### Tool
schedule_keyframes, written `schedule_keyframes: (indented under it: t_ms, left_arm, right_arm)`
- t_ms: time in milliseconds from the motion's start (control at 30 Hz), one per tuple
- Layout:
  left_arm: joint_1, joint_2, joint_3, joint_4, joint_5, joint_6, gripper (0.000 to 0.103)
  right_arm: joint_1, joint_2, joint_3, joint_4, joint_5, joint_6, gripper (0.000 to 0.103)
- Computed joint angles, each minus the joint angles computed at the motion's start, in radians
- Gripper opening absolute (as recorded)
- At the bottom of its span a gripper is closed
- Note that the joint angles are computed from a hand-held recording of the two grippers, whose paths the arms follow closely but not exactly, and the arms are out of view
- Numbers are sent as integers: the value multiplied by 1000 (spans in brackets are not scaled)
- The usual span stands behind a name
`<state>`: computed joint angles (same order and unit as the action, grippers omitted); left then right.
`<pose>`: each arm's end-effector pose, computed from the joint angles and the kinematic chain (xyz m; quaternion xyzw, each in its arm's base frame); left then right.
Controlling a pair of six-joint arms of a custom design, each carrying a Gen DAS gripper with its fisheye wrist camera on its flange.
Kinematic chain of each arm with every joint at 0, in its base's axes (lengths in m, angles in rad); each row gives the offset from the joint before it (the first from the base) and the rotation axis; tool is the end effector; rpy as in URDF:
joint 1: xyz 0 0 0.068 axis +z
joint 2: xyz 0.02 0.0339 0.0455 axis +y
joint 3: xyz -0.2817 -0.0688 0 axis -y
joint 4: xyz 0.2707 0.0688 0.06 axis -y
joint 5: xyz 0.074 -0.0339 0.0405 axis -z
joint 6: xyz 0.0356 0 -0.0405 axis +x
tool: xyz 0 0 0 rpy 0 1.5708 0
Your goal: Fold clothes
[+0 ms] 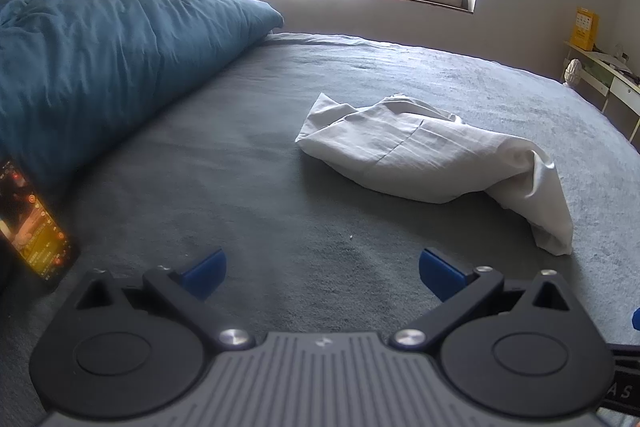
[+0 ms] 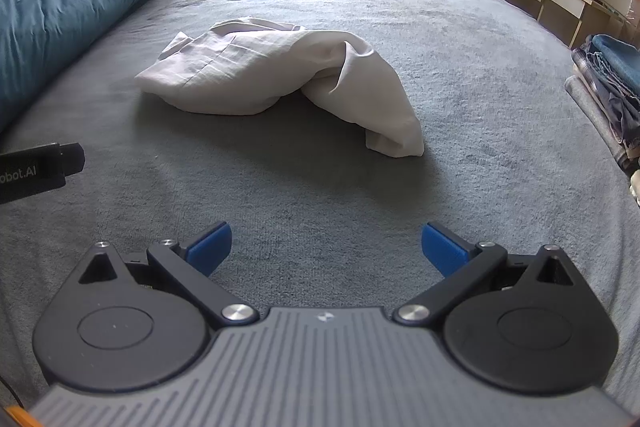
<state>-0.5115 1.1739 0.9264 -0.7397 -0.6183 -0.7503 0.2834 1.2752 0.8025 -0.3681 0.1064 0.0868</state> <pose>0.2238 -0.1019 0.2792 -0.1956 0.8954 0.0736 0.3932 0.2691 0.0744 0.2316 -0.0727 0.9302 0.0168 0.3595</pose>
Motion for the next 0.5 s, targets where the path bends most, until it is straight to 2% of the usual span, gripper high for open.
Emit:
schedule_keyframes:
  t_ms: [500]
  left_arm:
    - [-3, 2, -5, 10, 7, 14, 103]
  right_arm:
    - [-2, 4, -2, 0, -5, 2, 102]
